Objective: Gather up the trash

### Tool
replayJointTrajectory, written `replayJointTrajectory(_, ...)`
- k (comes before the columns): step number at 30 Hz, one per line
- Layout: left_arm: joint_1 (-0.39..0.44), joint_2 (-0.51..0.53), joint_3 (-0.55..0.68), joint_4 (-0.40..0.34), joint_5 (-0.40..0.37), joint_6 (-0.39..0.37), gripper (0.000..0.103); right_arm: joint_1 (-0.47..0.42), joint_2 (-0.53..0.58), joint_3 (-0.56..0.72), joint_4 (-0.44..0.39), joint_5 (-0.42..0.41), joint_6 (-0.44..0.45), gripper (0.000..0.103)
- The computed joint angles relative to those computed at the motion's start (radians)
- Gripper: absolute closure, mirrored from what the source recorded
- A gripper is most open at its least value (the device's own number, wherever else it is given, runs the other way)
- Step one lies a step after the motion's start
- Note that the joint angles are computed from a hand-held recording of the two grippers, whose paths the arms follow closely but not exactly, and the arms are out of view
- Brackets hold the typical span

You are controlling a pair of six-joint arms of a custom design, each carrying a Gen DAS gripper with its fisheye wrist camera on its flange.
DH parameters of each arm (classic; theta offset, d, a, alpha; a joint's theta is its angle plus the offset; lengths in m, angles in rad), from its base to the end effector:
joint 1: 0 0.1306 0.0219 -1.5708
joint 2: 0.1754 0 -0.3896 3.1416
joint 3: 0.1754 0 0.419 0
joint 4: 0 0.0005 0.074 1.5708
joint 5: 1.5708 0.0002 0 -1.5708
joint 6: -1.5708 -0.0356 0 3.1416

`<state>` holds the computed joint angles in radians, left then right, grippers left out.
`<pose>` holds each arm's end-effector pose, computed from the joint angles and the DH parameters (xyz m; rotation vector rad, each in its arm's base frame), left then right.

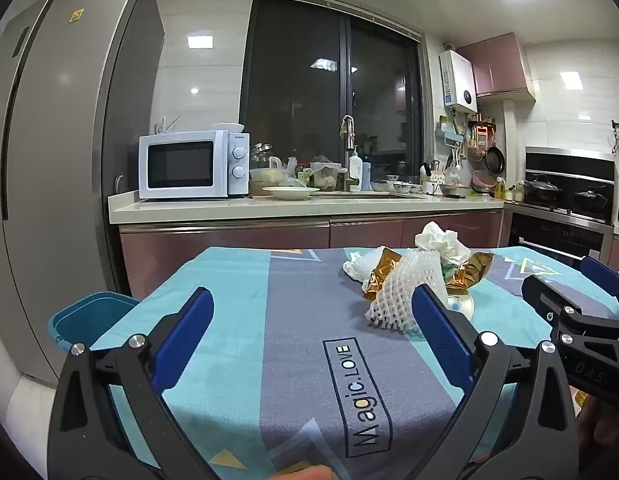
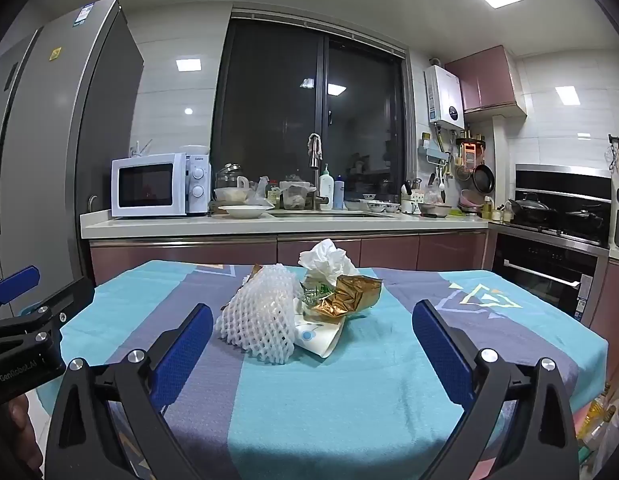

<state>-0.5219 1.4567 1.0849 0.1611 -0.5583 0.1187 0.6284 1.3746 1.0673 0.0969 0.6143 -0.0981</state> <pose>0.4755 -0.2523 0.3453 -0.0458 1.7486 0.0297 0.4281 0.2851 0.3716 -0.0243 1.7422 -0.0153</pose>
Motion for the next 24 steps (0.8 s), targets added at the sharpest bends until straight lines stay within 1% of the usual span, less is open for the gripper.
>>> replayJointTrajectory(3, 0.001, 0.003, 0.007, -0.017, -0.007, 0.011, 0.005, 0.002, 0.009, 0.013, -0.016, 0.004, 0.005, 0.007)
replayJointTrajectory(4, 0.002, 0.005, 0.009, -0.018, -0.011, 0.011, 0.005, 0.001, 0.003, 0.002, 0.007, 0.001, 0.001, 0.007)
replayJointTrajectory(5, 0.001, 0.004, 0.006, -0.007, -0.010, 0.007, 0.005, 0.002, 0.002, 0.001, 0.005, 0.001, 0.000, 0.007)
replayJointTrajectory(9, -0.007, -0.002, -0.001, -0.004, -0.022, 0.005, 0.005, -0.003, -0.004, -0.010, 0.011, 0.000, -0.001, 0.007)
replayJointTrajectory(10, -0.006, -0.003, 0.000, -0.008, -0.020, 0.006, 0.005, -0.001, -0.011, -0.008, -0.009, 0.002, -0.008, 0.006)
replayJointTrajectory(13, -0.003, 0.005, 0.002, 0.005, -0.011, 0.002, 0.005, -0.001, -0.005, 0.001, -0.023, 0.002, -0.013, 0.007)
replayJointTrajectory(18, 0.004, -0.006, -0.009, 0.001, 0.007, 0.025, 0.005, -0.003, 0.006, 0.007, -0.018, 0.000, -0.010, 0.007)
replayJointTrajectory(24, 0.006, -0.014, -0.019, 0.008, 0.007, 0.030, 0.005, 0.001, 0.009, 0.008, -0.013, 0.001, -0.003, 0.006)
